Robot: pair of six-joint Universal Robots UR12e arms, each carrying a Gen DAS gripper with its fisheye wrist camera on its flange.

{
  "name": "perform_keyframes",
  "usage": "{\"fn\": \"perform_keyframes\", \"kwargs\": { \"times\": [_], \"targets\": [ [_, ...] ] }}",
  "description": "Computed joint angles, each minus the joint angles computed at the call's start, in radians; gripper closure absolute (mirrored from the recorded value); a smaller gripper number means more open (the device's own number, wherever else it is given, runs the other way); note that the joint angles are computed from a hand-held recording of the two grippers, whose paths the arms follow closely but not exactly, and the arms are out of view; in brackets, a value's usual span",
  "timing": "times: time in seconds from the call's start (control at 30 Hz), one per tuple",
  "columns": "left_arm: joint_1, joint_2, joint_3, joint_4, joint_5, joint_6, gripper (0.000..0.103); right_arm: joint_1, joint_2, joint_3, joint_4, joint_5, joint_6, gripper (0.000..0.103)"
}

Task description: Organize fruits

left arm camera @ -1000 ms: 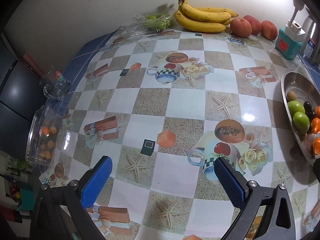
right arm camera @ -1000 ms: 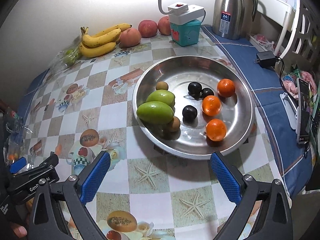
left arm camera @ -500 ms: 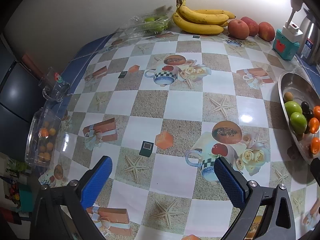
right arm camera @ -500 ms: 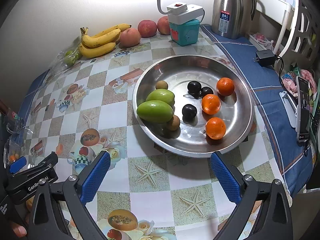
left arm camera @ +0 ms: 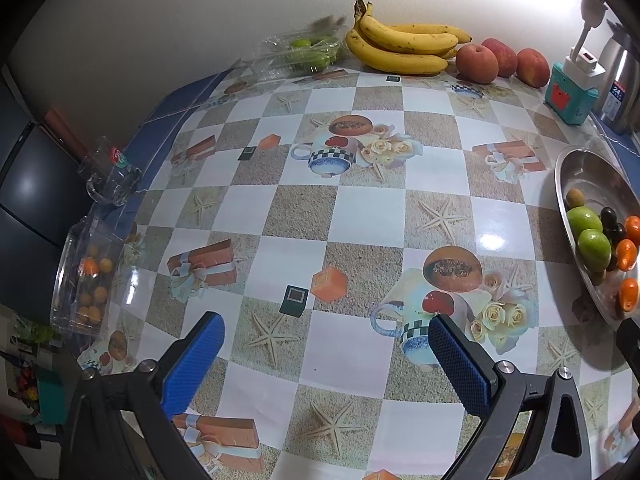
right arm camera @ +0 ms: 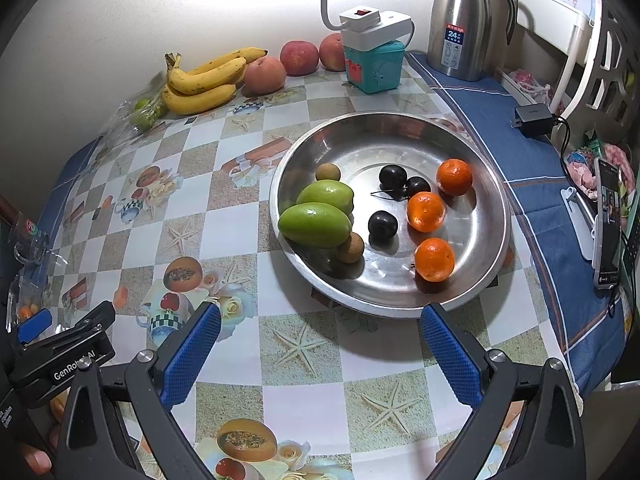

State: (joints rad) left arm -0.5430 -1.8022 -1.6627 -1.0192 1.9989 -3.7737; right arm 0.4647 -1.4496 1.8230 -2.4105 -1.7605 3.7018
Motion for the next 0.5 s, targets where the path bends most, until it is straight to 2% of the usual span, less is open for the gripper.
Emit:
{"fn": "perform_keyframes", "kwargs": {
  "times": [0.23, 0.5],
  "targets": [
    [0.002, 0.004, -0.002, 0.007, 0.0, -0.009, 0.0, 0.001, 0.001, -0.001, 0.001, -0.001, 0.002, 0.003],
    [0.005, 0.02, -0.024, 0.088, -0.003, -0.029, 0.0, 0.002, 0.002, -0.003, 0.004, -0.001, 0.002, 0.003]
  ]
}}
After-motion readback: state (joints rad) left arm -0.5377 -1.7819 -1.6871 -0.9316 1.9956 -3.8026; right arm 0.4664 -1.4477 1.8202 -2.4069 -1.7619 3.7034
